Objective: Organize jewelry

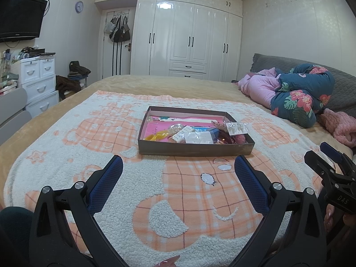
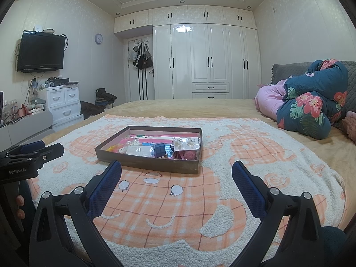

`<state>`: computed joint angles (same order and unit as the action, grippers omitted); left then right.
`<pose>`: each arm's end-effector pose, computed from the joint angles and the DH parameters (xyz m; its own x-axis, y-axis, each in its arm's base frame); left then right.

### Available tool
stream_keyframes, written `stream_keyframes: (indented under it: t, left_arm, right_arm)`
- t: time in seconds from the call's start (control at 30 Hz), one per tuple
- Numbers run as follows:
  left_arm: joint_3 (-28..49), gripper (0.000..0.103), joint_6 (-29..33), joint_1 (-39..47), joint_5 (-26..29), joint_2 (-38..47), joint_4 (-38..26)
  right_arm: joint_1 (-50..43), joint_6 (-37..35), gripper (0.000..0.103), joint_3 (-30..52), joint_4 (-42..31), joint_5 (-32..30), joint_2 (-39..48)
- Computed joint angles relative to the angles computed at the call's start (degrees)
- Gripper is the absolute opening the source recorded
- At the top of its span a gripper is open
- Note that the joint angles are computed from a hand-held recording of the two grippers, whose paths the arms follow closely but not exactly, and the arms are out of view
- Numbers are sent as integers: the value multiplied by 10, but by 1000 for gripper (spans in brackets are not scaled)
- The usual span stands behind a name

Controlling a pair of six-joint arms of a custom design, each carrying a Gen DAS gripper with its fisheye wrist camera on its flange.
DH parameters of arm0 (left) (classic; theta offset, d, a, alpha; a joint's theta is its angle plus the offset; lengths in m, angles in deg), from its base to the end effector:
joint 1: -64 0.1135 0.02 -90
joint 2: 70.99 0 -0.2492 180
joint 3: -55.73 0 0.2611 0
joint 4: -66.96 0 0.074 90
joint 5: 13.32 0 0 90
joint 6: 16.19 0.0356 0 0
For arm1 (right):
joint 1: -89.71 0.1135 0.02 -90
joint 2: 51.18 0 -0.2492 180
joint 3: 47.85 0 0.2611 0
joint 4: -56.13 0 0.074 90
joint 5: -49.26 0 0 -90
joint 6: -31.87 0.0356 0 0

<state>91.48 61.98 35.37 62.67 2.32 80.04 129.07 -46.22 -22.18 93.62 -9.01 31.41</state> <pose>0.2272 -0.1142 0.1481 -0.4116 -0.0019 -0.9113 0.1912 0.9776 -0.0884 0.1887 0.1306 0.1072 -0.2838 -0.0058 -0.9589 -0.0995 0.9948 0.0234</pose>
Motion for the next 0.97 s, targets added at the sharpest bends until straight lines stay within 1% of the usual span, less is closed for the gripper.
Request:
stream_keyframes:
  t: [0.27,0.4,0.47,0.5,0.57,0.63,0.7,0.77,0.8,0.83,0.87,0.9,0.97]
  left_arm:
    - [2,92,-8,12,18,3,-5]
    - [8,92,-23,14,16,12,-13]
    - [11,92,-26,10,3,16,-15]
    - [11,92,-26,8,-2,18,-14]
    - [15,92,-31,16,8,25,-13]
    - [28,92,-35,23,5,38,-20]
    - [67,92,-43,64,31,72,-49]
    - [132,92,-43,110,29,119,-100]
    - [175,92,-37,137,30,151,-129]
    - [237,92,-28,175,32,203,-158]
    - [293,92,-22,204,33,249,-186]
    - [358,92,-20,228,30,298,-228]
    - [497,92,-24,271,23,404,-301]
  right_arm:
    - [0,0,97,0,3,3,4]
    - [-4,-1,97,-4,11,1,7]
    - [-4,2,97,-2,6,1,7]
    - [-10,6,97,-3,3,-5,5]
    - [-23,13,97,4,-6,-17,9]
    - [-46,18,97,14,-15,-32,14]
    - [-90,24,97,38,-44,-63,19]
    - [-168,27,97,95,-96,-92,51]
    - [-221,18,97,154,-144,-105,92]
    - [-253,6,97,207,-193,-109,126]
    - [-292,-7,97,279,-245,-104,179]
    - [-315,-5,97,346,-307,-90,220]
    - [-380,-49,97,490,-361,-99,341]
